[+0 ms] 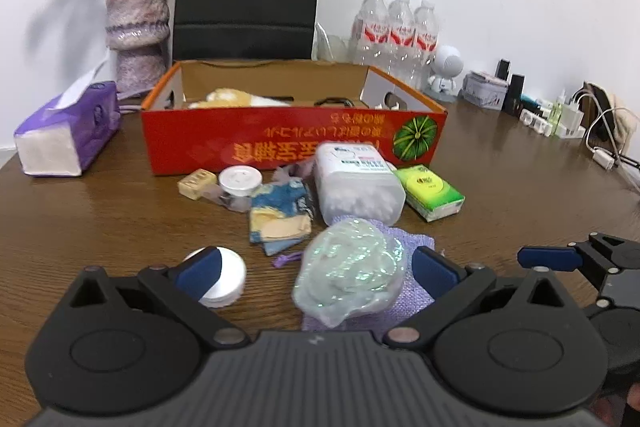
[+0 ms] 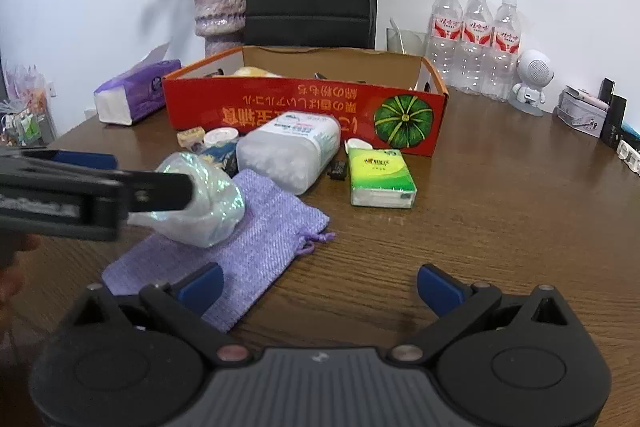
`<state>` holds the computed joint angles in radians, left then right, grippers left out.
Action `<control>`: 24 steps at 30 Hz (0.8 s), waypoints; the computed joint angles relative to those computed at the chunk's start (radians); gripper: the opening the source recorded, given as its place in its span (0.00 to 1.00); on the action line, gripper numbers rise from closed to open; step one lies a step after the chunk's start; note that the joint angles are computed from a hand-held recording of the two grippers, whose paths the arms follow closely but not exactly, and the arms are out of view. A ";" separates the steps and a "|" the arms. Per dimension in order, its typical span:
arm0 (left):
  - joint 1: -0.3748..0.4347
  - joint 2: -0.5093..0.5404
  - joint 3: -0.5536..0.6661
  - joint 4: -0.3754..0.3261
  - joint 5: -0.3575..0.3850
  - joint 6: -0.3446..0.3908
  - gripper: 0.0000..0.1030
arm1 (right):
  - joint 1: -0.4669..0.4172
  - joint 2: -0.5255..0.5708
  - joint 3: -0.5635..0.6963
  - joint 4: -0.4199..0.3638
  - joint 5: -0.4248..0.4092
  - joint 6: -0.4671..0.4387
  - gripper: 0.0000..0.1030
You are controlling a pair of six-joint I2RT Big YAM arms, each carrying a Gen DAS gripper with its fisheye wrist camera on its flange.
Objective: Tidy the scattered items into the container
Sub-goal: 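Move both tools back to the table and grasp the clear plastic bag with the left gripper, then lift the clear bag with the left gripper while the right gripper grasps the purple pouch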
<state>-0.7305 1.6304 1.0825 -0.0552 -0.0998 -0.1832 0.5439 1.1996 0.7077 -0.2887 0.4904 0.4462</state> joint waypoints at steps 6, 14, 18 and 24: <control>-0.020 0.030 0.020 0.003 -0.040 0.026 0.97 | -0.015 0.005 0.001 0.015 -0.020 -0.024 1.00; -0.005 -0.010 -0.023 0.040 -0.037 0.051 0.41 | -0.023 0.031 0.016 0.048 -0.057 -0.044 1.00; 0.033 -0.056 -0.060 0.059 -0.008 -0.003 0.41 | -0.019 0.063 0.041 0.073 -0.087 -0.053 1.00; 0.075 -0.114 -0.107 0.076 -0.008 -0.017 0.43 | -0.005 0.154 0.122 0.076 -0.115 -0.068 1.00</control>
<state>-0.6551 1.5164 0.9756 0.0209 -0.1077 -0.1999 0.5387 1.3532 0.8301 -0.2130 0.3759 0.3780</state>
